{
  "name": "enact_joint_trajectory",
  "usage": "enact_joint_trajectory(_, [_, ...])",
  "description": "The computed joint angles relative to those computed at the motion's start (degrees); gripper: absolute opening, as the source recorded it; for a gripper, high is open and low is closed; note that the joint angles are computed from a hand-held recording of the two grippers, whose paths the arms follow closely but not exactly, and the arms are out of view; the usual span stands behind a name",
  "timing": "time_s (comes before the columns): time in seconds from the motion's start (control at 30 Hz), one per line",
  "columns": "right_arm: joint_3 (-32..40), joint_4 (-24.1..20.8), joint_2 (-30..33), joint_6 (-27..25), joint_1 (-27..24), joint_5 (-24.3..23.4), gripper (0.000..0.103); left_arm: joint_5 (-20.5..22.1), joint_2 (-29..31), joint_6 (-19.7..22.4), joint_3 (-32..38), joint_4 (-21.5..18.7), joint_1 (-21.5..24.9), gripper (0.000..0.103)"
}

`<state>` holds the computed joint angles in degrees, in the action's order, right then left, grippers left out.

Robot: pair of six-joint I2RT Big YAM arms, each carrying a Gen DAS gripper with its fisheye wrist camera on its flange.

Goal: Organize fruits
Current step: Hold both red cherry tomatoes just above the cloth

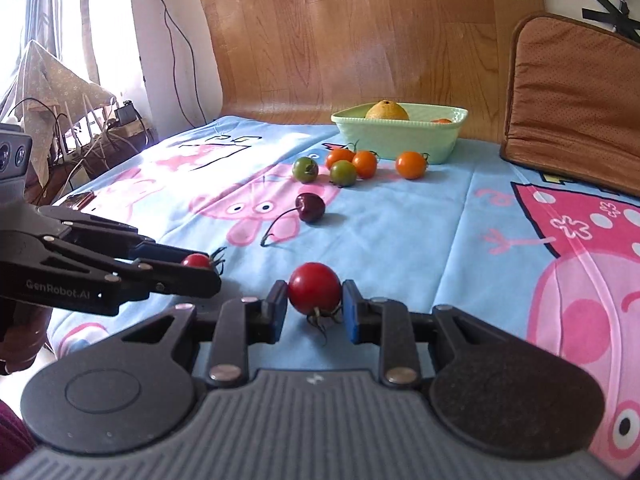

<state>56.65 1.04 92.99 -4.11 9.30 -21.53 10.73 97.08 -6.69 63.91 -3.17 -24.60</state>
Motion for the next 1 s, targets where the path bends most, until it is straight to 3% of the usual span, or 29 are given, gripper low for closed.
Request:
enact_joint_trajectory(0.2, [-0.70, 0.40, -0.20, -0.21, 0.66, 1.20, 0.033, -1.48, 0.08, 0.33, -0.51, 0.48, -0.37, 0.026])
enact_joint_trajectory(0.43, [-1.35, 1.65, -0.34, -0.28, 0.70, 1.48, 0.033, -7.16, 0.36, -0.49, 0.22, -0.28, -2.32, 0.027])
enact_joint_trajectory(0.63, [-1.98, 2.47, -0.64, -0.13, 1.09, 2.40, 0.033, -12.89, 0.74, -1.74, 1.64, -2.74, -4.14, 0.044])
enact_joint_trajectory(1.0, [-2.27, 3.39, -0.45, 0.92, 0.44, 1.07, 0.033, -16.32, 1.19, -3.04, 3.13, -5.27, -5.20, 0.045])
